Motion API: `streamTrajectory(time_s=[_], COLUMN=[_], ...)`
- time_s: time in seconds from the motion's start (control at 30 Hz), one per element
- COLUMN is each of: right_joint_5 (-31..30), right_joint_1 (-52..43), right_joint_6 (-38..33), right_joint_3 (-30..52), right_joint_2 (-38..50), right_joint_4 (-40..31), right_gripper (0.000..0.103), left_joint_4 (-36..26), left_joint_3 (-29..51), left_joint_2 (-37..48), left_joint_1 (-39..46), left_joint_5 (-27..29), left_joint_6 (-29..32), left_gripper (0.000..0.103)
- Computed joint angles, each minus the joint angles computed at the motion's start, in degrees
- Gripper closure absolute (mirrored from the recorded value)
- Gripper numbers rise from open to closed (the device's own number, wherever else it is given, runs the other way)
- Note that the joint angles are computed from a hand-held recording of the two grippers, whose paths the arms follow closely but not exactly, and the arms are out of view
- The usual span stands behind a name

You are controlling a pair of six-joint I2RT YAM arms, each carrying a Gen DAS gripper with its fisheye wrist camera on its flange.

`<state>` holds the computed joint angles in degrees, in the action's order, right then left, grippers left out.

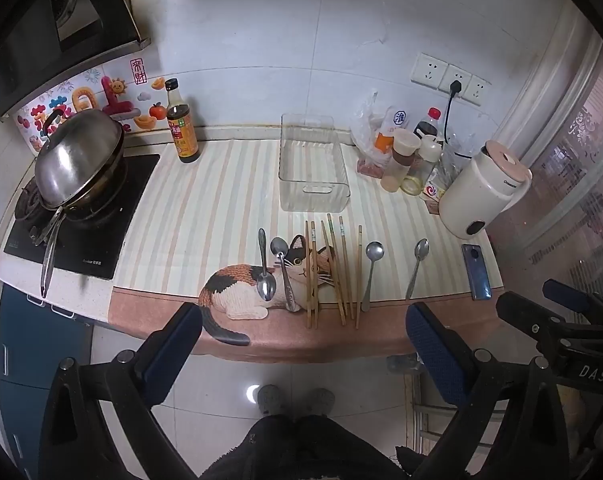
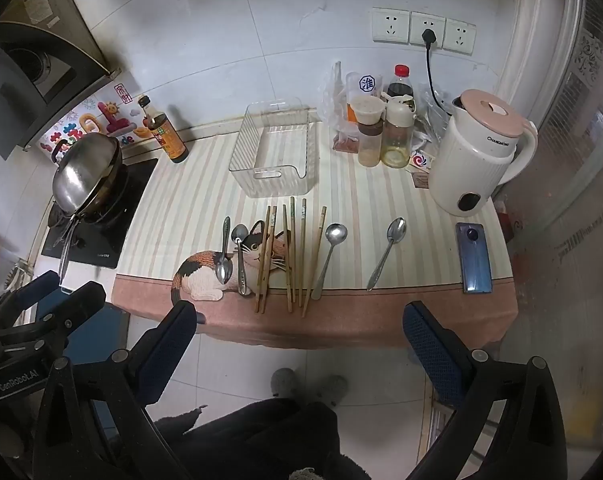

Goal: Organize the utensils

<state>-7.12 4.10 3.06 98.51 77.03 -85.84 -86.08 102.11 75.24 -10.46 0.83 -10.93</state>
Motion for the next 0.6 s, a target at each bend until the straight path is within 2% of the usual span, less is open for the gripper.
streamTrajectory(time_s=[0.6], right_joint_5=[-0.4], right_joint_1=[-0.3], right_joint_6=[-0.2], right_joint_3=[0.2], right_joint_2=[0.6], right_joint_4=[0.4], right_gripper=[0.0], left_joint_4=[0.4], left_joint_3=[-0.4], left_joint_2=[0.0], left_joint_1=[0.1], left_joint_5=[0.0], left_joint_6=[0.0], left_gripper=[0.0])
